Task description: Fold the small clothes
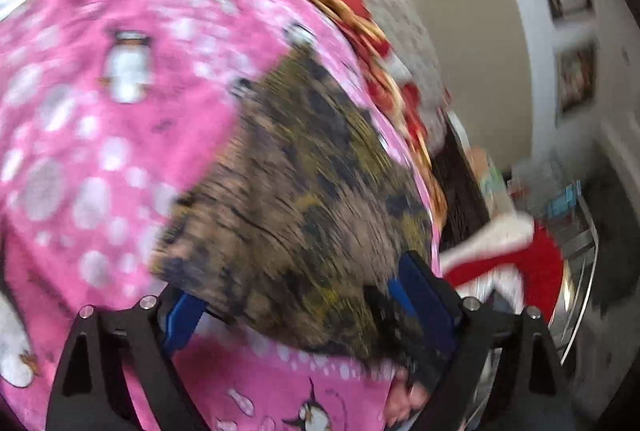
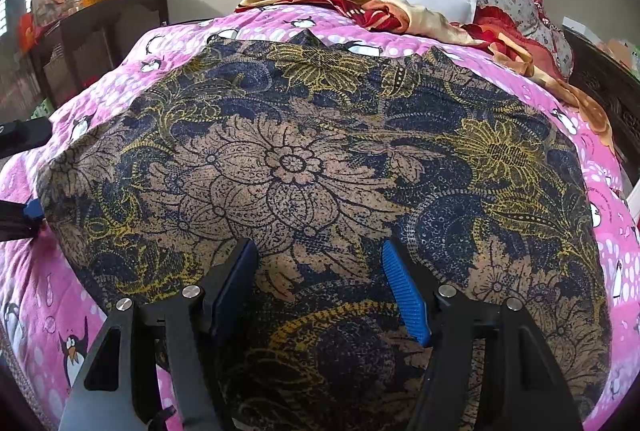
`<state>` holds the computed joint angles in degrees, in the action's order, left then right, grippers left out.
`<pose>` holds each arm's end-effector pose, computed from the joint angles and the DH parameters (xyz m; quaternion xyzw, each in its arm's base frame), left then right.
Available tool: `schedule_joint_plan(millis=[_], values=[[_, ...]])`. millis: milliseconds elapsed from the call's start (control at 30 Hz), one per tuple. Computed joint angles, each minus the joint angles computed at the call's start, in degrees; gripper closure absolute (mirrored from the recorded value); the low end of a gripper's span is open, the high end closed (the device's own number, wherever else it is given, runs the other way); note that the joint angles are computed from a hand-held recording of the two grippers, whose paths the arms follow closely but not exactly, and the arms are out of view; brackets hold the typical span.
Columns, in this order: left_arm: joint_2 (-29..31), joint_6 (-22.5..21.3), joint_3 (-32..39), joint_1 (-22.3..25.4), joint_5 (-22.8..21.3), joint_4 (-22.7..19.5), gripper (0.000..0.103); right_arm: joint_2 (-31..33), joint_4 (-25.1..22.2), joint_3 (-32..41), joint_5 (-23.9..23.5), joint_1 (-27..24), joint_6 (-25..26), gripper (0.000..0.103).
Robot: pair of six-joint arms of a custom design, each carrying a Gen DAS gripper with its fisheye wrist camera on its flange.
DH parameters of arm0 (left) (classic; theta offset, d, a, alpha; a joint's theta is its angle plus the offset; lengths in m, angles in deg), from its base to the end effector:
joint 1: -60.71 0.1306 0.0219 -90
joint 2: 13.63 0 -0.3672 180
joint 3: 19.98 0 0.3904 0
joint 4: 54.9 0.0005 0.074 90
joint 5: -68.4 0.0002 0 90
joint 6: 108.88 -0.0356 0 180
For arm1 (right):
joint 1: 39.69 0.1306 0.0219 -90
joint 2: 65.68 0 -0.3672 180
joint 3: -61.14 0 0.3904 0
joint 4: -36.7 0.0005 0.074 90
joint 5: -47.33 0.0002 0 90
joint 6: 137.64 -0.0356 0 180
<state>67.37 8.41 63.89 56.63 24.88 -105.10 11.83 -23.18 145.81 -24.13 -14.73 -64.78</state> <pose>0.4181 -0.0562 0.4403 -0.0316 0.8673 -0.4442 0.2225 0.3630 0.1559 0.4519 -0.0124 0.9365 -0.0291 0.3492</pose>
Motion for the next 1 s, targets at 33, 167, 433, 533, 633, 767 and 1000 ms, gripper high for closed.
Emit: schedule_joint_plan(millis=[33, 167, 433, 533, 633, 767, 1000], values=[[-0.27, 0.02, -0.16, 0.35, -0.78, 0.72, 0.012, 0.0, 0.0, 0.0, -0.02, 0.01, -0.04, 0.038], [-0.29, 3.73, -1.14, 2.11, -4.43, 0.72, 0.033, 0.01, 0.01, -0.01, -0.02, 0.02, -0.04, 0.038], [-1.26, 1.3, -2.2, 1.1, -10.51, -1.5, 0.081, 2.81, -6.37, 5.58, -1.85, -0.86, 1.87, 0.038], [-2.5, -0.49, -2.91, 0.48, -13.6, -0.1, 0.081, 4.44, -6.93, 10.94, -3.16, -1.7, 4.52, 0.038], [-3.87, -2.95, -3.26, -1.49, -18.97, 1.24, 0.093, 9.62, -7.04, 19.77, -9.67, -4.47, 5.59, 0.038], [-7.39, -9.85, -3.51, -7.25, -29.96, 5.7, 0.095, 22.42, -12.94, 36.4, -27.0, -8.77, 3.91, 0.039], [-8.74, -16.25, -2.12, -12.77, -31.77, 10.22, 0.095, 48.96, -31.95, 72.23, -44.67, -10.33, 0.44, 0.039]])
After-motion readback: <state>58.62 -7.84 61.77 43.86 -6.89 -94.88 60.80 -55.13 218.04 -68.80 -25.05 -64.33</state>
